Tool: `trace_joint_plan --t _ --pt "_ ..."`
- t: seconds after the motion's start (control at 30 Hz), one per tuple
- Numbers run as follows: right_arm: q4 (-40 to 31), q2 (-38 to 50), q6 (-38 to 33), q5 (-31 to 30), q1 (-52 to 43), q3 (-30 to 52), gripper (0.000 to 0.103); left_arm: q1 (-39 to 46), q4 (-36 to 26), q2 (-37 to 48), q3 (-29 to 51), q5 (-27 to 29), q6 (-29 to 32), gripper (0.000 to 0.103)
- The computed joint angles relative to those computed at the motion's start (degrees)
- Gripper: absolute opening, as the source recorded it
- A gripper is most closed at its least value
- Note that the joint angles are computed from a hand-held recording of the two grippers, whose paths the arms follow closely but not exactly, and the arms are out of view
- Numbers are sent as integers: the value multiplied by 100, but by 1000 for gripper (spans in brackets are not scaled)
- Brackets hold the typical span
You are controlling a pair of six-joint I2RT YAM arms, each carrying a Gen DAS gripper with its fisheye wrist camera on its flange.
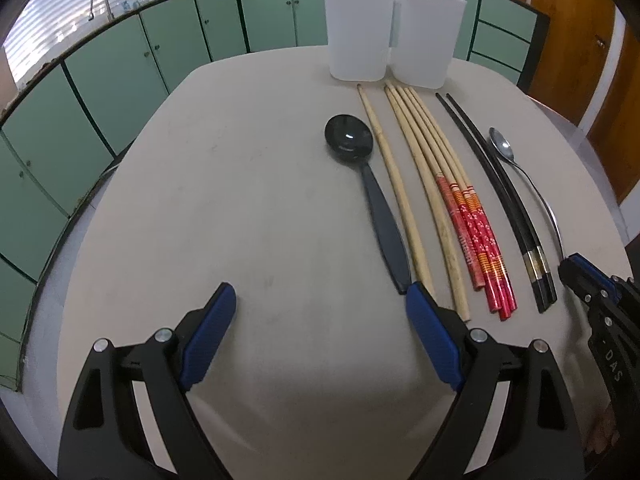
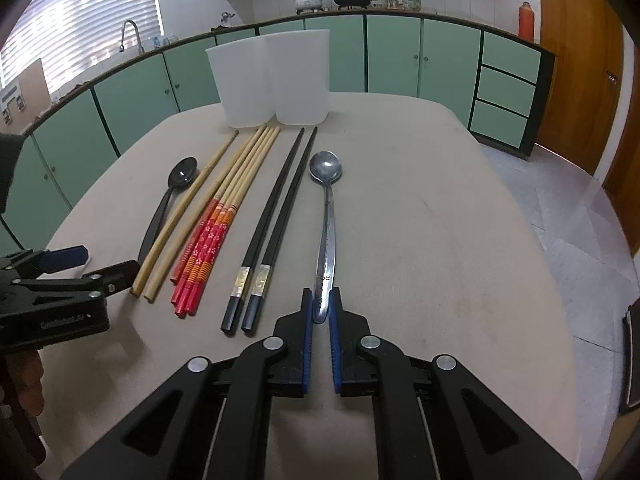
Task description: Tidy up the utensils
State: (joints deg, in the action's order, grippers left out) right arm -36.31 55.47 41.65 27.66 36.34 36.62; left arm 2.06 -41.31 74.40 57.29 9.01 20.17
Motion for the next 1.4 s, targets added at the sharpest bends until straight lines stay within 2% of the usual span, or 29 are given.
trace_joint_plan --t 0.33,0.43,0.5,0.53,0.6,0.63,0.73,0.77,1.0,1.17,1.4 --pt "40 -60 -5 -61 -31 -41 8 -124 11 81 26 14 -221 84" --pt "32 -51 4 -46 -5 -36 8 -114 63 59 21 90 -252 67" --pt "22 -52 10 -31 8 -35 8 -160 43 35 30 198 -261 48" --pt "20 -57 8 -32 5 -34 8 -164 37 21 22 265 -258 42" --pt "42 -93 -7 -76 -30 -54 8 -223 110 -42 -39 286 -286 15" --pt "60 -128 -11 -114 -57 -74 8 -222 110 -36 -37 324 -299 12" --pt "34 -233 -28 -269 -179 -68 6 -63 -96 69 136 607 -297 11" --pt "-55 -246 -55 -253 -192 -25 2 -3 -159 75 191 681 -265 11" --pt "-675 -632 -502 -54 -307 517 1 255 -332 -368 566 788 147 11" --pt "-855 -819 -905 -30 -417 924 1 278 -379 -457 947 989 139 11" --pt "-691 -966 -1447 -930 -1294 1312 0 188 -505 -272 1483 1234 32 11"
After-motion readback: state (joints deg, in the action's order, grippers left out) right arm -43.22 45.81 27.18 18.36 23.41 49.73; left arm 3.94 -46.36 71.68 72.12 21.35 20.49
